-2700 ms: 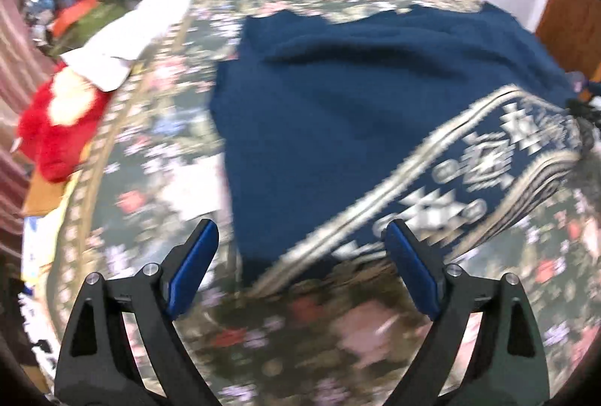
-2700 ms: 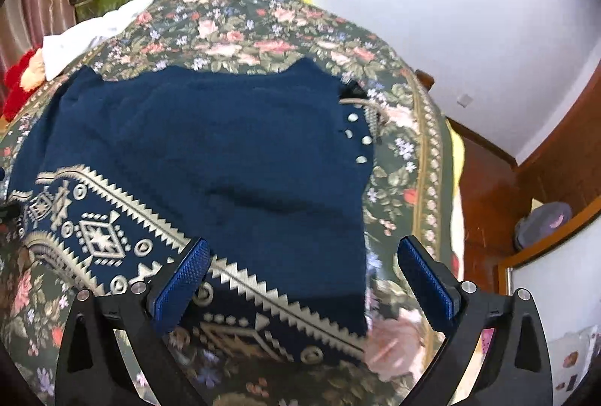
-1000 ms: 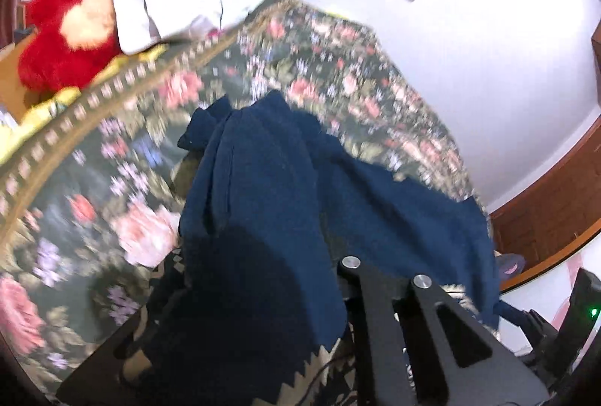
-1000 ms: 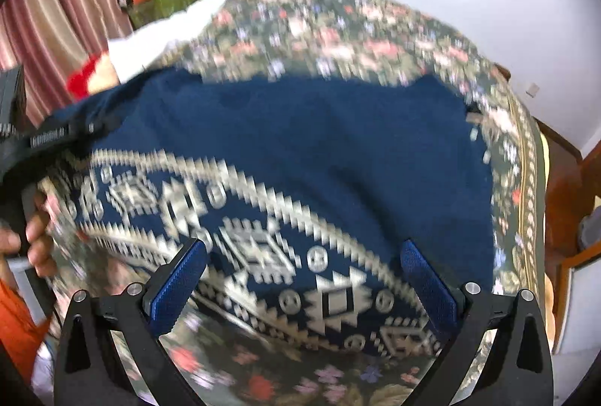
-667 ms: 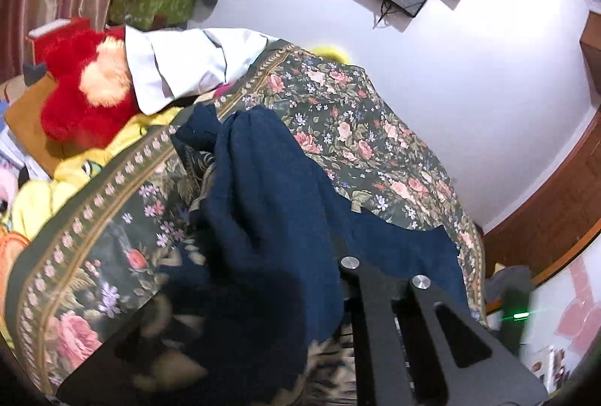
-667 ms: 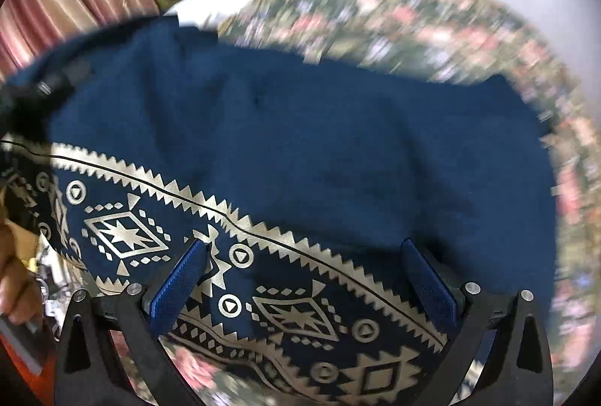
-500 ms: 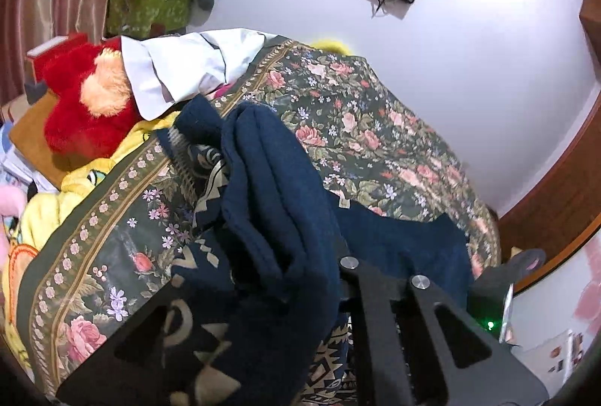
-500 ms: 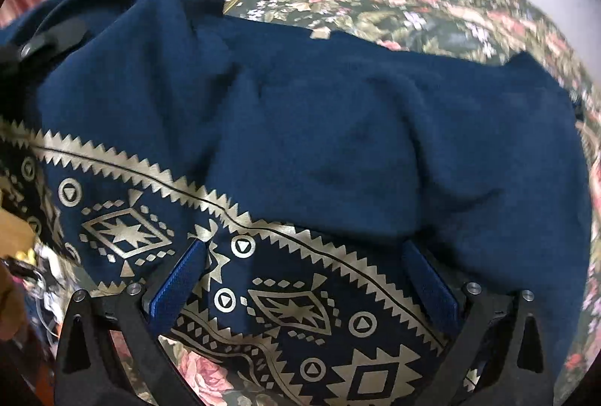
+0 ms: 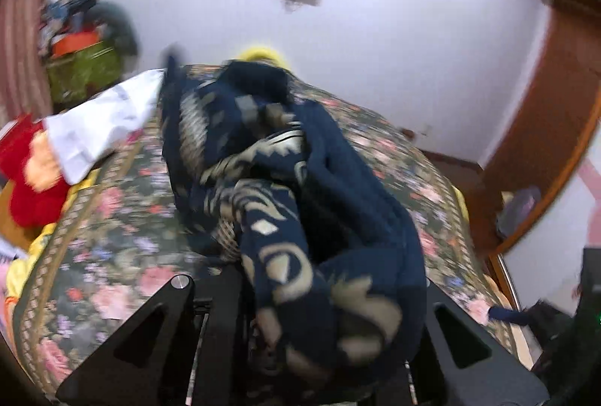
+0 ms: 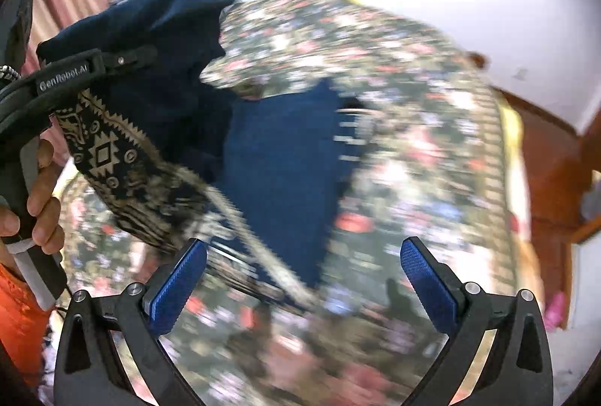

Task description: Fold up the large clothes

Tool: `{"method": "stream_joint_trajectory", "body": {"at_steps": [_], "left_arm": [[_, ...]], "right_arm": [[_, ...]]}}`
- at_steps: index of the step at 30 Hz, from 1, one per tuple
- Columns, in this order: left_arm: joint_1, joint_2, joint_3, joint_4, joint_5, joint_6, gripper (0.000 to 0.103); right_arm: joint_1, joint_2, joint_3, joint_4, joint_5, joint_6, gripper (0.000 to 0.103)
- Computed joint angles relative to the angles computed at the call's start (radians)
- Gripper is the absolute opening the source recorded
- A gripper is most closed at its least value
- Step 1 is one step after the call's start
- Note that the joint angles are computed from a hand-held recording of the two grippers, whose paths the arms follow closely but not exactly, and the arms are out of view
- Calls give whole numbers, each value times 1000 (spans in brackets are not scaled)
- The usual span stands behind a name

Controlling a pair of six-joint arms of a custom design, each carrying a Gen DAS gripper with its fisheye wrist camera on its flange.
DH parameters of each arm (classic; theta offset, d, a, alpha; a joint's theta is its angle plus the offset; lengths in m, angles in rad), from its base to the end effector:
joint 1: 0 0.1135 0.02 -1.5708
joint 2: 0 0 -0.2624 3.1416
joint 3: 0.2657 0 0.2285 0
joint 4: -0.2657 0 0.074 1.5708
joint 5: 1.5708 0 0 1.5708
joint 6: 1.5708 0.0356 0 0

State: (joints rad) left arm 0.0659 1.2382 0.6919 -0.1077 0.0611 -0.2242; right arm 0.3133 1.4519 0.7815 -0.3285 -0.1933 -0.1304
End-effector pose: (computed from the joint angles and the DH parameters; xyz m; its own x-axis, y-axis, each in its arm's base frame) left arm 0.2404 0.0137 0.2316 -0.5880 -0.2612 -0.7655 -0.1519 0.9652 -0.2127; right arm 0.2432 0.0860 0.1925 -0.7410 -0.3742 -0.5576 -0.5020 0.8602 0.0898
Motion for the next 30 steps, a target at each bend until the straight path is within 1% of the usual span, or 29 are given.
{"method": "stream_joint_trajectory", "body": {"at_steps": [1,3,5,6,7,9,11,14,15,17,18,19,20,21,24,27,28,30], "left_arm": [[-48,13,0,10,-8,-10,10],[-127,68,9,20,7,-33,10],[-189,186,28,16,68,-65,10],[-207,231,38,12,73,-68,10],[-241,306,44,16,57,-74,10],[-281,364,33,35,12,-60,10],[-313,372,15,40,-24,-28,10],[-330,336,22,-3,-37,14,15],[-334,323,30,-26,-45,26,18],[-346,302,47,-79,-57,48,29],[-357,282,50,-104,-52,49,40],[-359,260,45,-117,-24,56,51],[-367,236,40,-135,-8,56,56],[-386,223,38,-145,-13,45,63],[-394,143,30,-216,24,57,64],[-369,4,13,-290,50,76,64],[-347,-73,6,-322,58,105,64],[-296,-163,11,-364,49,150,66]], "right_arm": [[-46,-26,-10,-19,-11,-26,103],[-142,-75,-34,-52,-50,-64,103],[-206,-103,-52,-72,-82,-88,103],[-238,-116,-62,-79,-99,-97,103],[-270,-117,-68,-80,-115,-108,103],[-304,-127,-77,-93,-133,-110,103],[-336,-135,-86,-106,-155,-120,103],[-363,-144,-97,-113,-154,-148,103],[-369,-142,-99,-111,-153,-155,103],[-381,-145,-102,-109,-163,-160,103],[-391,-147,-102,-111,-173,-164,103],[-401,-154,-102,-117,-185,-166,103],[-406,-160,-99,-123,-189,-167,103],[-411,-168,-94,-132,-194,-169,103],[-412,-184,-75,-157,-201,-174,103],[-397,-203,-56,-174,-203,-166,103],[-381,-206,-44,-180,-208,-156,103],[-353,-206,-29,-178,-213,-133,103]]}}
